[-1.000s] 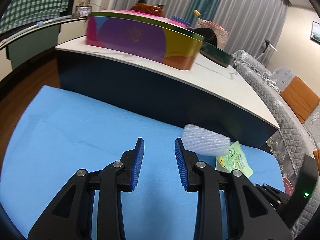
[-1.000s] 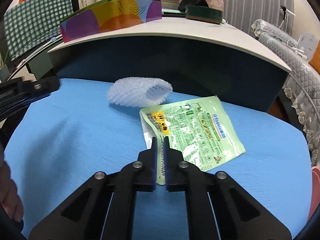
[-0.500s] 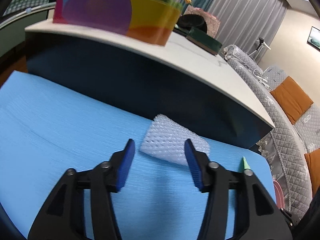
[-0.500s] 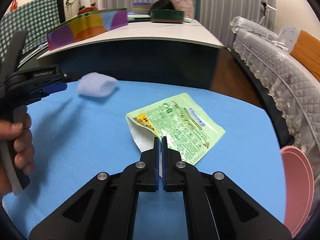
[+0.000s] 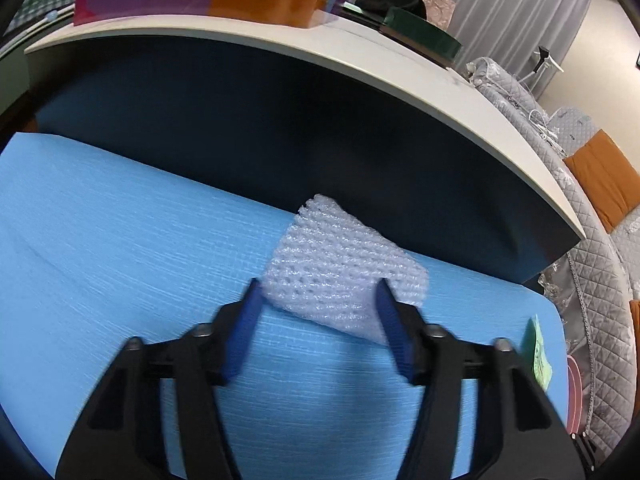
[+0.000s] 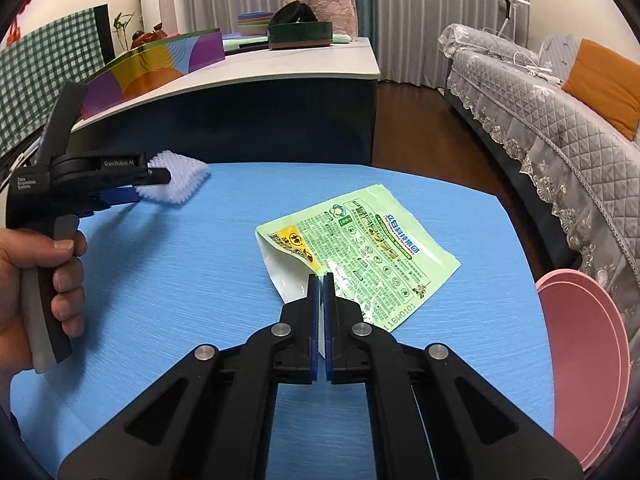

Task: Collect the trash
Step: 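Grasp the white foam sleeve with the left tool while the right tool grasps the green printed packet, then carry the white foam sleeve and green packet over the pink bin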

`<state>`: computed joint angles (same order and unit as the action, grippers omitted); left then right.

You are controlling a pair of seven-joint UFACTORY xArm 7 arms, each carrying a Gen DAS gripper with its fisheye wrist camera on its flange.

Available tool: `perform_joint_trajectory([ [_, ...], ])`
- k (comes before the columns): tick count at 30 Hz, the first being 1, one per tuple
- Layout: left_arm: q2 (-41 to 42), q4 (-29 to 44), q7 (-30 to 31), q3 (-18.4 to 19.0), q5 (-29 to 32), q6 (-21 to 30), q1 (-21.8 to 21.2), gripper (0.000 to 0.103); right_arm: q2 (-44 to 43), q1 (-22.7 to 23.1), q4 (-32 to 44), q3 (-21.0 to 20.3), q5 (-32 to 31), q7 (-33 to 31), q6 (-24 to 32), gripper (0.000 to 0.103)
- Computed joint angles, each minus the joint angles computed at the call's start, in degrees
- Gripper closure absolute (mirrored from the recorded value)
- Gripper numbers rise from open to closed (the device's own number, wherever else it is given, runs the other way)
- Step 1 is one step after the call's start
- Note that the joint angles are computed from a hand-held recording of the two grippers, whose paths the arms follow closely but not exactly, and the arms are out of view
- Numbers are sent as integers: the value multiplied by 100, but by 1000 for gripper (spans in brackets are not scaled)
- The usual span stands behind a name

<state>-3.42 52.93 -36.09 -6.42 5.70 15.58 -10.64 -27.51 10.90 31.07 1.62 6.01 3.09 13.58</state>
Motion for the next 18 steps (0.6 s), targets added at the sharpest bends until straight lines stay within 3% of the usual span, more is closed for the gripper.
perform_joint_trajectory([
  [3, -70, -55, -88, -16, 89, -18, 1, 79, -109, -7, -17, -32, 17, -1, 22, 101],
  [5, -170, -104, -182, -50, 219, -26, 16, 85, -238, -22, -43, -50, 30, 12, 36, 101],
  [11, -677, -165, -521, -302, 857, 239, 88, 87, -780, -47, -144, -136, 91, 48, 129, 102],
  [18, -1319, -378, -352, -542, 1012, 480, 28, 87, -1546, -128, -325, -258, 156, 123, 330, 102],
])
